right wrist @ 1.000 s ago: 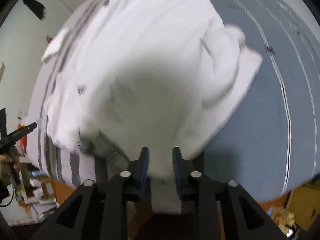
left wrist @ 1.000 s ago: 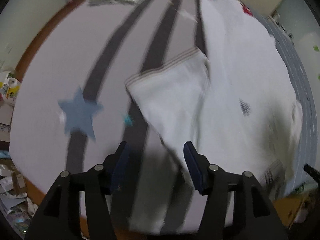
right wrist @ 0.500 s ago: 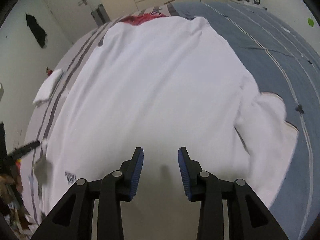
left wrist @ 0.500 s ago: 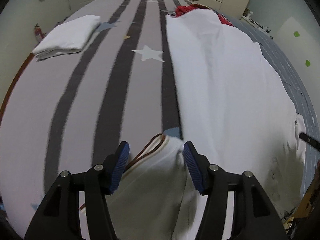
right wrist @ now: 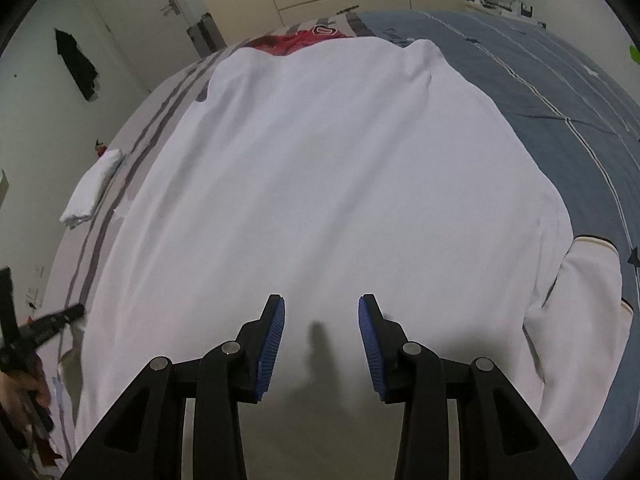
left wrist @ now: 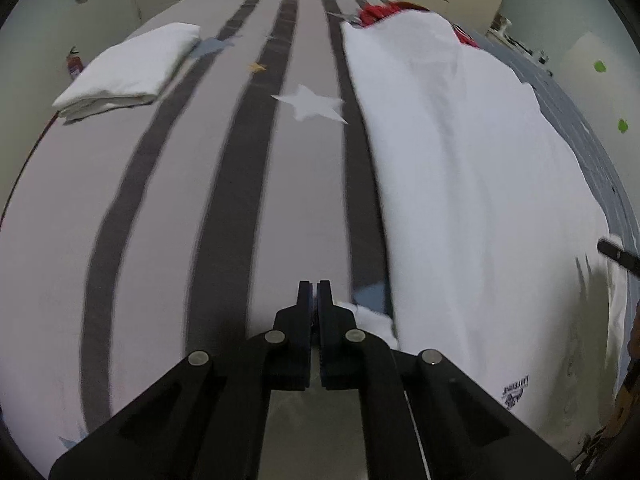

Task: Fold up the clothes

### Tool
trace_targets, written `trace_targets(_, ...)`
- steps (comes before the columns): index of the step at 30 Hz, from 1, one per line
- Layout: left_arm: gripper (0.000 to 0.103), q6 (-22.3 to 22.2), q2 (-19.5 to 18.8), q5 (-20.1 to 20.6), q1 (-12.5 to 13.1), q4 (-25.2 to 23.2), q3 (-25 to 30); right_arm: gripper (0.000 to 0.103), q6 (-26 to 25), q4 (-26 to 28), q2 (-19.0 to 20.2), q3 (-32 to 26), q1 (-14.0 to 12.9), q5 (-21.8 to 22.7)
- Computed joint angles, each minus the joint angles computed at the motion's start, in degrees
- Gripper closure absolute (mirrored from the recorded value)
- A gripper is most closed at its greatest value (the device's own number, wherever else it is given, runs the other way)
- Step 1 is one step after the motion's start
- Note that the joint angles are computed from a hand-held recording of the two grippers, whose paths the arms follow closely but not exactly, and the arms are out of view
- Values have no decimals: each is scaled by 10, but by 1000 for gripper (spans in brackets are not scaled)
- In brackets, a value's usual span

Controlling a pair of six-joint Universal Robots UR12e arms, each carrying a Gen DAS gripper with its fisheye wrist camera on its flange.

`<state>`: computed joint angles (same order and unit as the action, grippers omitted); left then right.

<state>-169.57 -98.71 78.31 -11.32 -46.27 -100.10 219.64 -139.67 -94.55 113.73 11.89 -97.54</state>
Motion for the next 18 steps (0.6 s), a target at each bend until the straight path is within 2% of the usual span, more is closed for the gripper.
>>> trace_targets(6, 102, -22, -15, 26, 20, 25, 29, 68, 9, 6, 2, 3, -3, -6)
trace_targets(14, 103, 9, -26, 101, 34, -29, 47, 68, 9, 34, 7, 5, -2, -13)
trace_targets(16, 103, -24, -23, 96, 45, -33, 47, 68, 11, 38, 7, 7, -2, -15)
trace_targets(17, 102, -46, -20, 74, 53, -34, 44, 68, 12, 40, 6, 9, -1, -16)
trace_targets(18, 97, -70, -16, 50, 62, -34, 41, 68, 11, 41, 6, 10, 0, -17)
